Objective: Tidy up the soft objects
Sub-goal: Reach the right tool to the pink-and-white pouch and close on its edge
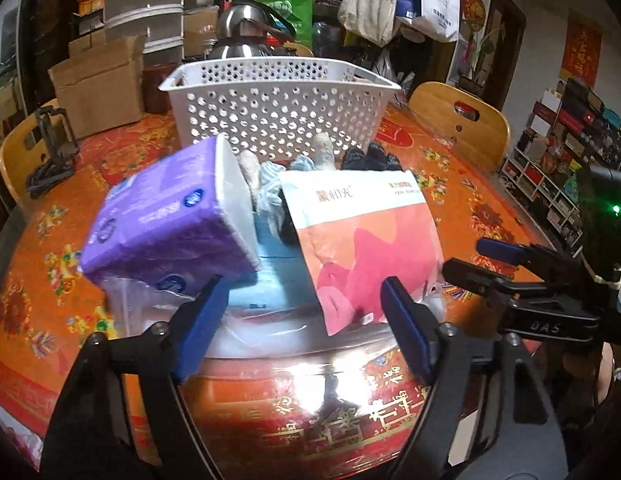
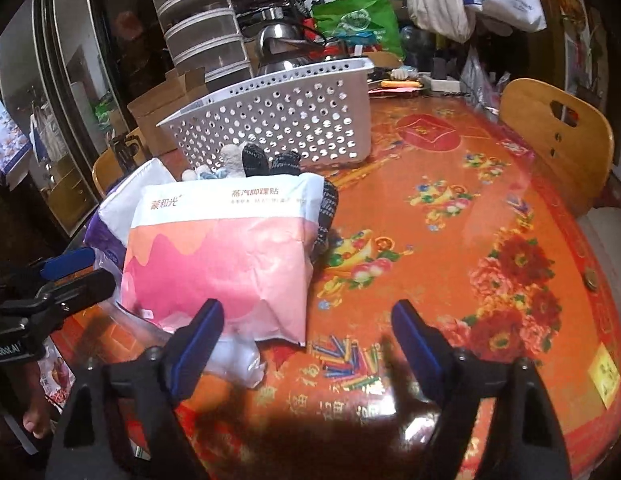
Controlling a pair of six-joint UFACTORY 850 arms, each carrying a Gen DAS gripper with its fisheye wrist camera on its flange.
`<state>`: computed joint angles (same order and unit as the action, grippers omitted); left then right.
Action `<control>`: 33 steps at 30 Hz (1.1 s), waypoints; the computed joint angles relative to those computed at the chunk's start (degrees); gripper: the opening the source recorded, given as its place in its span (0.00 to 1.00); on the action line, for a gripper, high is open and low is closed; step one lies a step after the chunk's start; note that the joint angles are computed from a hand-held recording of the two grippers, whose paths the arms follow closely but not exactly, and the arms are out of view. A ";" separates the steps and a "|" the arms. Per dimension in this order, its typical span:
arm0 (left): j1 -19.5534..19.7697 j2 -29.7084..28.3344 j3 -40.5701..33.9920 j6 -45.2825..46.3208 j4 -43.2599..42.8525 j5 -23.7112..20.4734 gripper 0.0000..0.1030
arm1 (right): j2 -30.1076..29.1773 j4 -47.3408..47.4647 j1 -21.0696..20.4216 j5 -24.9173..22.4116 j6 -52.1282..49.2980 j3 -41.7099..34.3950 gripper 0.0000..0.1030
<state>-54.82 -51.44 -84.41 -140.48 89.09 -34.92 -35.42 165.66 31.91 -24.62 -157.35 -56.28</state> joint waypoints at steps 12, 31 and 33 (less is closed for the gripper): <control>1.92 -2.60 -1.71 -2.41 4.19 4.92 0.53 | -4.03 -17.44 -0.89 0.24 14.43 -4.98 0.64; 3.23 -3.10 -0.36 -19.24 24.27 10.42 0.30 | -4.53 -27.19 -1.64 -0.88 22.02 -6.08 0.24; 3.11 -3.08 -0.42 -18.91 24.04 10.23 0.27 | -4.36 -25.11 -1.43 -0.25 19.87 -5.78 0.19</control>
<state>-51.72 -54.52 -84.83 -159.39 113.13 -24.69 -39.78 140.55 30.48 -24.87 -137.48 -62.05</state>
